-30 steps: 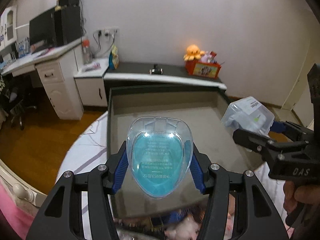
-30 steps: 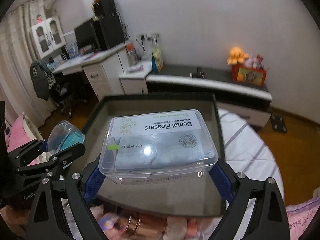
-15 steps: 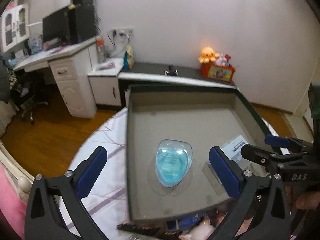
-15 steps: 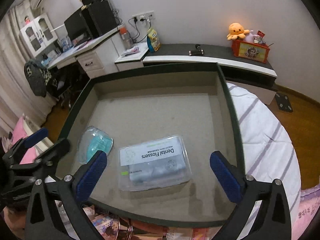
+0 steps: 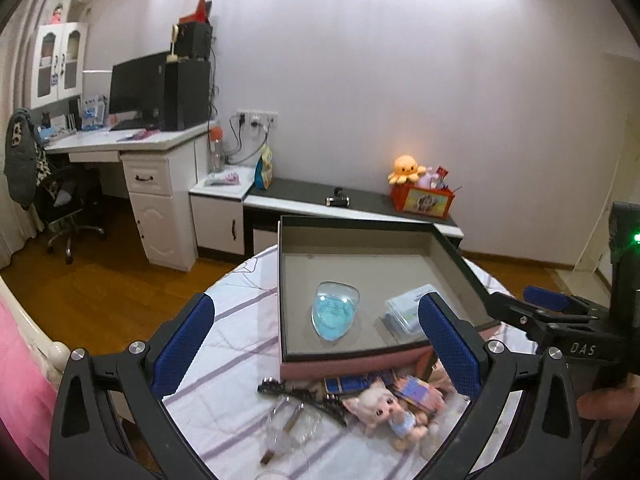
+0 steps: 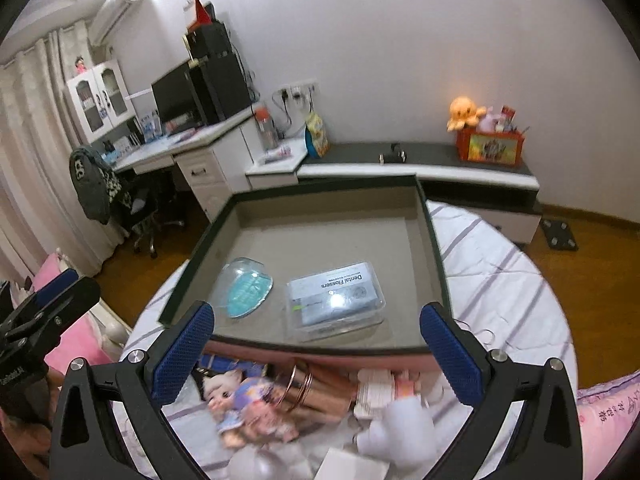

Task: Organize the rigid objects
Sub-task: 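Carry both held items into the pink box and open both grippers, then move both tools back toward the remaining objects on the bed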

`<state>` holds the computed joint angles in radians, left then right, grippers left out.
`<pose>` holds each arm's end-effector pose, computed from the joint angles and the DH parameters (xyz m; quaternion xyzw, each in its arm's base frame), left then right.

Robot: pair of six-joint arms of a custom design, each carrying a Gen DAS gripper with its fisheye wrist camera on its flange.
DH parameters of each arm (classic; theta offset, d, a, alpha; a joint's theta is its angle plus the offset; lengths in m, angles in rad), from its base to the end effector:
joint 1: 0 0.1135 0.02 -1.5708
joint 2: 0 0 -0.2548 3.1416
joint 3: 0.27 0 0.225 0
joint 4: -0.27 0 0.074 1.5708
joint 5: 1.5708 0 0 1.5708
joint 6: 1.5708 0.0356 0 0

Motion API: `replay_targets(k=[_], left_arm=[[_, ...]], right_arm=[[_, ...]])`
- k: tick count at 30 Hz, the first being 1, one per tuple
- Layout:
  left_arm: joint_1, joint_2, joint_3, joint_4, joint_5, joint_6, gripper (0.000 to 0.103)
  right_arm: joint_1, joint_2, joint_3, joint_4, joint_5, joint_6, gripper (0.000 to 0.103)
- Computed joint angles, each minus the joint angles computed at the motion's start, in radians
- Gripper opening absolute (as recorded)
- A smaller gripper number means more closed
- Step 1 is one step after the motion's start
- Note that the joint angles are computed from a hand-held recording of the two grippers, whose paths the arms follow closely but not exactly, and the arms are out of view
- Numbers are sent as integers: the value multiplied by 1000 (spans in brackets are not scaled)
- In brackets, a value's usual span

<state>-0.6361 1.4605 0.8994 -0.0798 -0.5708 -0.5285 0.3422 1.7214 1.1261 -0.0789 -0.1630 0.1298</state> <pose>0.2454 -0.1573 0.2400 -0.0799 0.8632 -0.0264 0.4977 0.3341 0.1251 0.2254 -0.1303 0.8894 0.1723 0.4029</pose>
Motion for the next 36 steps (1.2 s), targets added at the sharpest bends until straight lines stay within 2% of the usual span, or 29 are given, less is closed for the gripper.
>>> replay_targets(k=[7, 13, 17, 22, 29, 36], left_arm=[[-126, -108, -104, -36, -136, -94, 103], [-238, -139, -159, -92, -228, -215, 103], [-298, -127, -181, -133, -269, -305, 103], [-341, -116, -193, -174, -281, -364, 103], [-387, -78, -169, -207, -307, -394, 103], [-399, -41, -164, -205, -293, -408, 103]], right_arm=[[42, -246, -233, 85, 99, 9, 103], [90, -396, -373, 116, 189, 21, 103], [94, -467, -460, 140, 204, 51, 103], [99, -502, -521, 150, 229, 70, 103], [126, -531, -570, 157, 251, 88, 103], [135, -526, -607, 166, 252, 93, 103]])
